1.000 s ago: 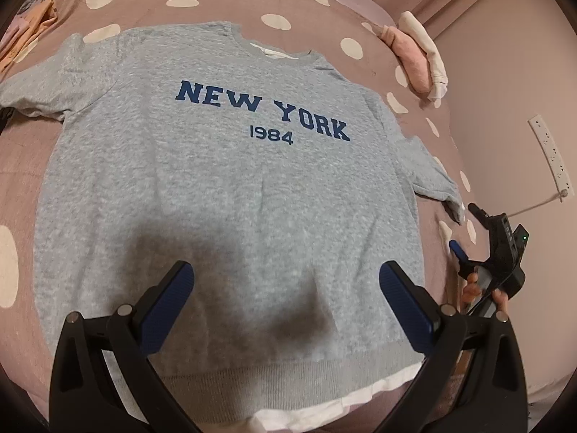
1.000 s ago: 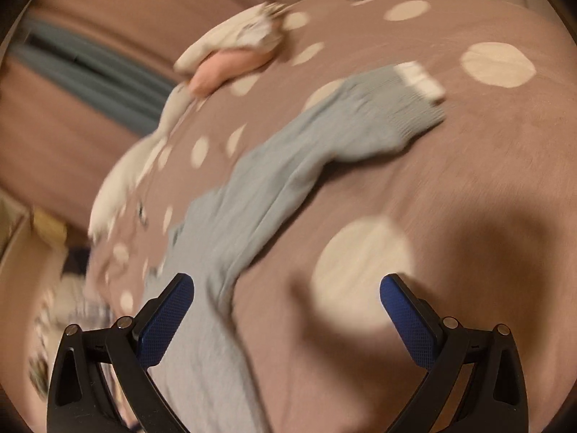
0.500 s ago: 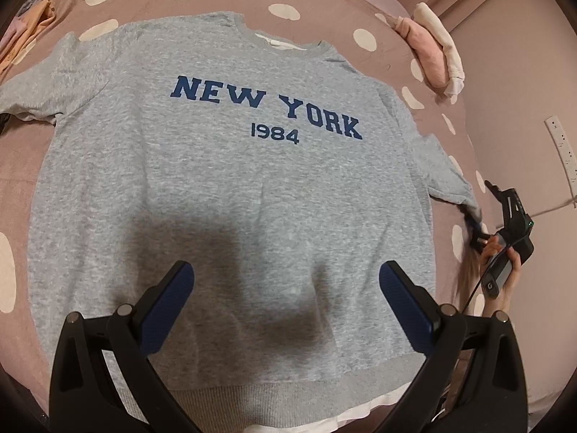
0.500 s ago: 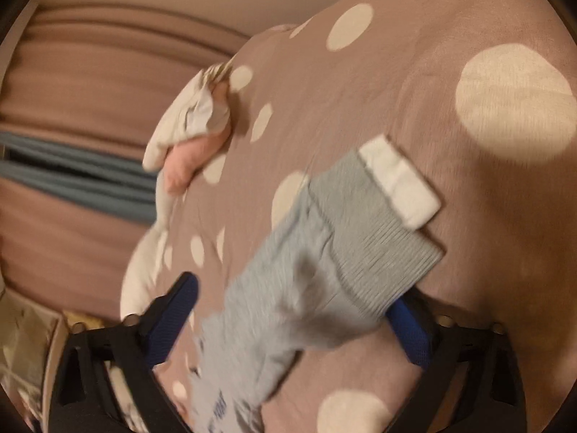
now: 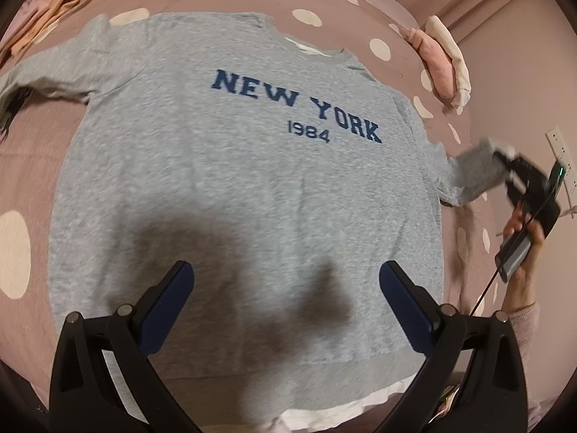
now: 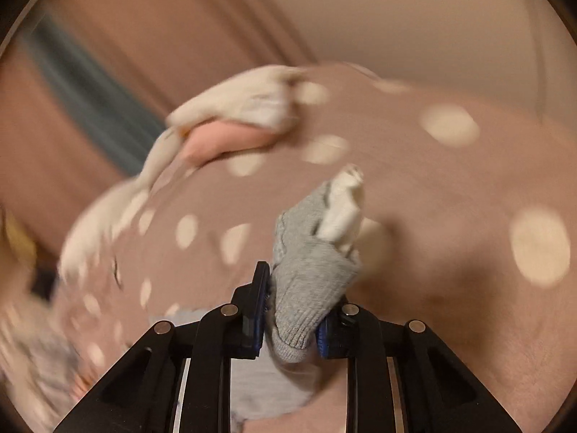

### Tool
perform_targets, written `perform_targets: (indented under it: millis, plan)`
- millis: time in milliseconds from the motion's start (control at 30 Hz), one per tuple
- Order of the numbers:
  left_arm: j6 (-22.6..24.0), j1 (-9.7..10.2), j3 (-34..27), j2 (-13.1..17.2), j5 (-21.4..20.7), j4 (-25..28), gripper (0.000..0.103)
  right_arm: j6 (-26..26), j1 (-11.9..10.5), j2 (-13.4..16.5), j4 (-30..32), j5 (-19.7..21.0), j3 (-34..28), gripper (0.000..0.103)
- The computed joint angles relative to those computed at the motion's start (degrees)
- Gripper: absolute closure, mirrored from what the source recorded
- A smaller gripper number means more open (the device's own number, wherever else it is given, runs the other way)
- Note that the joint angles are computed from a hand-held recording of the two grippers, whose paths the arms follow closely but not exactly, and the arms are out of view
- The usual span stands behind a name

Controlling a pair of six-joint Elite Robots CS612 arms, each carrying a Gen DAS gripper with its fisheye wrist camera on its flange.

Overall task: Fold small clothes
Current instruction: 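Move the right gripper to a sleeve cuff and grasp it, then carry the sleeve across the chest with the right gripper and release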

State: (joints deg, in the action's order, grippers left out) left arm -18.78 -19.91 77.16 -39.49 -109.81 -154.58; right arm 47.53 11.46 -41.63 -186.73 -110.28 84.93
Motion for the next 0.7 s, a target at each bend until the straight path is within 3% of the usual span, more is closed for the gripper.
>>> perform_targets:
  millis: [167, 333, 533, 633, 700]
  plan:
    - [-1.0, 0.93, 1.9, -0.7, 0.0, -1.2, 0.000, -17.2, 4.2, 5.5, 9.4, -1.1, -13.6, 0.082]
    - [-2.3, 1.93, 3.2, -1.2, 0.2, -2.2, 0.000, -28.3, 7.4, 13.4, 21.6, -3.8, -28.6, 0.083]
    - [-4.3, 2.88, 4.2, -1.5, 0.5, -3.3, 0.000, -40.3, 10.3, 22.7, 39.5, -11.0, -45.6, 0.082]
    - [-4.7, 3.14, 4.5, -1.5, 0.4, -3.8, 0.000, -43.2, 10.6, 24.7, 45.5, -11.1, -49.1, 0.080]
    - [-5.0, 3.27, 4.7, -1.5, 0.2, -3.9, 0.000, -44.8, 10.6, 24.2, 45.0, -9.5, -48.1, 0.065]
